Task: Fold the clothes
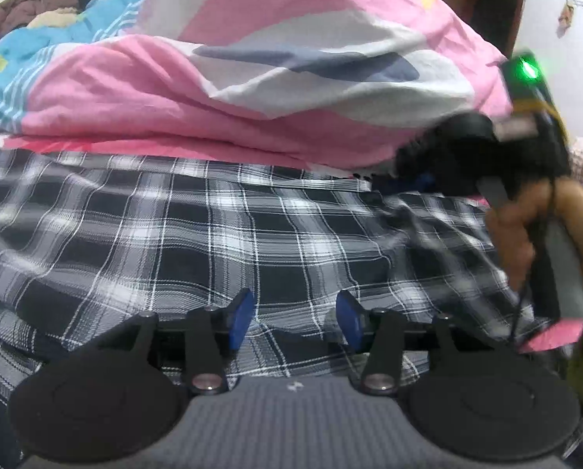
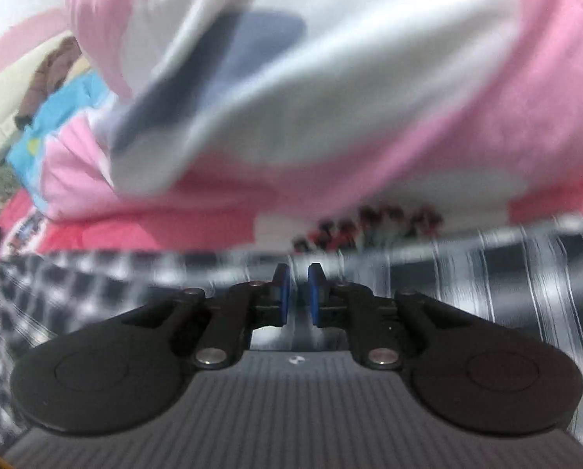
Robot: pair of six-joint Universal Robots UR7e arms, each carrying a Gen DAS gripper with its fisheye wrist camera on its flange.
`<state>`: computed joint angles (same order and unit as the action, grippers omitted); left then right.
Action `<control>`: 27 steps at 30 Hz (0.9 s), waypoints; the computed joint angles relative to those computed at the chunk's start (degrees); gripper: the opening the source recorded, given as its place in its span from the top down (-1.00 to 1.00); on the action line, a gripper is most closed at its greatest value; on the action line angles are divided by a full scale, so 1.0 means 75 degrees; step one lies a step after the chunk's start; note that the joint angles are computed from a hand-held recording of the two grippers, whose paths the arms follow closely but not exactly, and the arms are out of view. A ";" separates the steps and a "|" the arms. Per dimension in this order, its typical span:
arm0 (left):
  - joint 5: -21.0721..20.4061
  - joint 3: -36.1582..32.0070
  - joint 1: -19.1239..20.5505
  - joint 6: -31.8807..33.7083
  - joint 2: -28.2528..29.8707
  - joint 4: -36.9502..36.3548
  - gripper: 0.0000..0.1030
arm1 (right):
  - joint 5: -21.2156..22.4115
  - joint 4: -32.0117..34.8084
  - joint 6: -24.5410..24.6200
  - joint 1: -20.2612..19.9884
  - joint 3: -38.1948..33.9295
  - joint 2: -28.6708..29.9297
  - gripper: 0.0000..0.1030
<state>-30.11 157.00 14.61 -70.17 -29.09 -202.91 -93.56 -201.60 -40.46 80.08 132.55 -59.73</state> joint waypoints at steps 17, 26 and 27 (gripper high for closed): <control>0.0041 0.0022 -0.0012 -0.0059 0.0115 -0.0086 -0.16 | -0.2495 -0.1519 -0.0034 -0.1071 -0.2895 0.0796 0.92; 0.0027 -0.0008 0.0033 -0.0023 0.0093 -0.0058 -0.16 | -0.0060 -0.3317 0.0051 -0.1792 0.0179 -0.1276 0.04; 0.0024 -0.0002 0.0021 -0.0043 0.0098 -0.0052 -0.16 | 0.0179 -0.3199 0.0271 -0.2034 0.0591 -0.1696 0.04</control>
